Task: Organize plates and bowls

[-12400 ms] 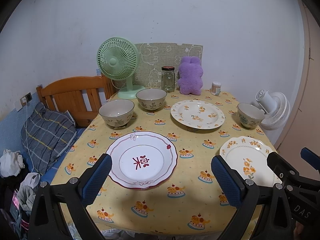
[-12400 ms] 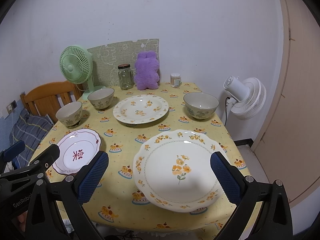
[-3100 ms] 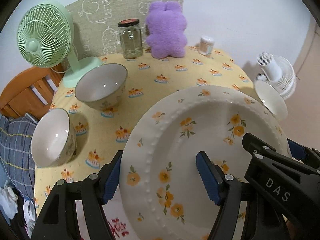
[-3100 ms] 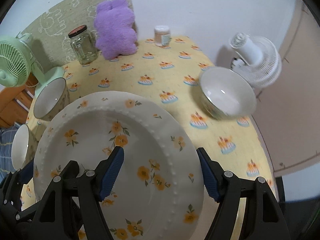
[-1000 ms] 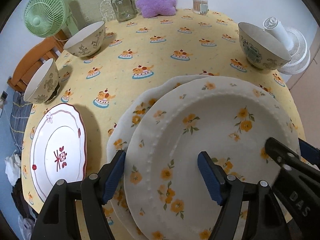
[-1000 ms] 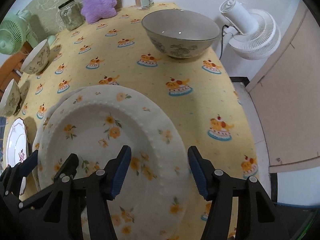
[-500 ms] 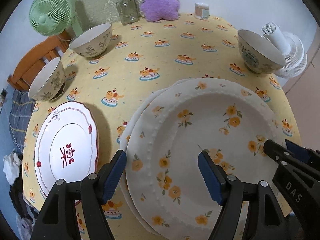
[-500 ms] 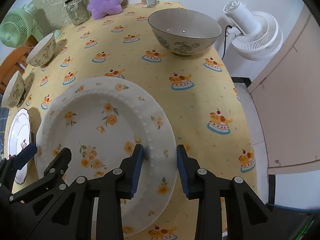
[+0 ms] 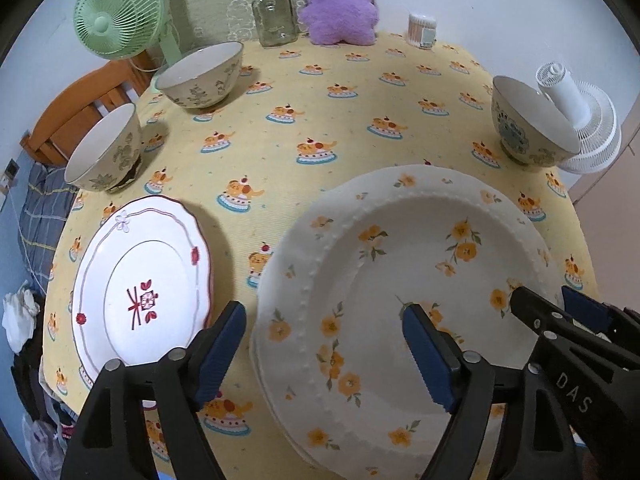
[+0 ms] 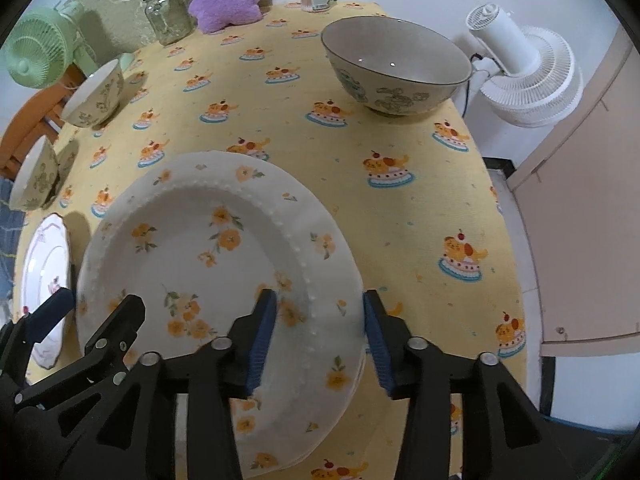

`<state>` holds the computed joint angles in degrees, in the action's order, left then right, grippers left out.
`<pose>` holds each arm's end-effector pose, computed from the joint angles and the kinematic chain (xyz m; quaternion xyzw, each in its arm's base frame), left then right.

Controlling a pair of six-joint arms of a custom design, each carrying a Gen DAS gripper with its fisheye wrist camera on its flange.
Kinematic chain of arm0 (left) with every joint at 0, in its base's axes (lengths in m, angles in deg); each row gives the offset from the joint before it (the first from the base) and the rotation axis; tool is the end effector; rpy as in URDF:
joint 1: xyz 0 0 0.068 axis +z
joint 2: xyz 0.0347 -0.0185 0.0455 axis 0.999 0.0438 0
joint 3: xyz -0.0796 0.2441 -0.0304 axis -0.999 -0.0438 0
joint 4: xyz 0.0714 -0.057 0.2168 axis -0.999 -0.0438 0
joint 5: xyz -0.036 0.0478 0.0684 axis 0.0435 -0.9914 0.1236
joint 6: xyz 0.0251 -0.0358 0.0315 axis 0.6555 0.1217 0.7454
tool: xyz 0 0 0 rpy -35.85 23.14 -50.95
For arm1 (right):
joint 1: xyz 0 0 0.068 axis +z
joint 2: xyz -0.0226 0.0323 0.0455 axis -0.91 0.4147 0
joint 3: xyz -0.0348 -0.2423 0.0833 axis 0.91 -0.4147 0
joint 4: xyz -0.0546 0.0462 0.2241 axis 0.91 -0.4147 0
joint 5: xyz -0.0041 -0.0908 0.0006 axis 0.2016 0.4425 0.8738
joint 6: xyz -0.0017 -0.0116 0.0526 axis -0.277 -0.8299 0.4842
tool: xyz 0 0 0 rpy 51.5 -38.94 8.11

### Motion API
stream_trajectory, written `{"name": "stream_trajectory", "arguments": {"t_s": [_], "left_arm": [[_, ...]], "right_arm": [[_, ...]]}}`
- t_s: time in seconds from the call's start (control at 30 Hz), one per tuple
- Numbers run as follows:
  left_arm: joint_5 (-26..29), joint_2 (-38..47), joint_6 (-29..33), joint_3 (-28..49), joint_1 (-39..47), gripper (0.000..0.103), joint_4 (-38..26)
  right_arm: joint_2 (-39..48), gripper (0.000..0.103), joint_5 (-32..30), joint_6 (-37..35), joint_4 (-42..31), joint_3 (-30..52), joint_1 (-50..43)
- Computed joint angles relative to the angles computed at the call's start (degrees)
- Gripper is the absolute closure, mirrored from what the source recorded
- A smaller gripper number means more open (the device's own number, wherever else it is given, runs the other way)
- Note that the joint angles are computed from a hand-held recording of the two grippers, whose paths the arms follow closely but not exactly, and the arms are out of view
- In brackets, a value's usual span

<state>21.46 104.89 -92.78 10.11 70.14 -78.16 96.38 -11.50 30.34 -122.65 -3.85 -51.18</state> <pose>0.2819 -0.0754 0.1783 -0.2623 0.9419 0.0818 0.1931 0.3671 0.0978 0.1748 -0.2228 0.9607 0.0583 0.1547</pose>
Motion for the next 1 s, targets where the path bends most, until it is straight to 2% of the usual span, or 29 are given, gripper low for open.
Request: {"name": "stream_trajectory", "arguments": {"t_s": [0.23, 0.33, 0.43, 0.73, 1.0], "left_arm": [[0.2, -7.52, -0.61, -4.49, 2.75, 0.012, -1.14], [0.71, -11.27, 1.37, -7.15, 5.34, 0.008, -1.2], [2.02, -14.79, 5.06, -9.69, 8.39, 0.008, -0.71], [9.52, -26.3, 25.3, -16.27, 24.53, 0.006, 0.61], [19.4, -30.13, 44.6, -19.28, 42.52, 0.006, 2.47]], "right_arm": [[-4.11, 0.034, -1.2, -0.63, 2.26, -1.88, 1.76], [-5.32, 0.029, -1.23, 0.94, 2.06, -2.07, 3.38], [-6.42, 0.028, -0.7, 3.33, 1.84, -2.69, 5.69], [-10.89, 0.028, 5.56, 15.22, 2.87, -4.83, 17.63], [-9.97, 0.028, 13.4, 26.11, 2.88, -3.27, 30.22]]}}
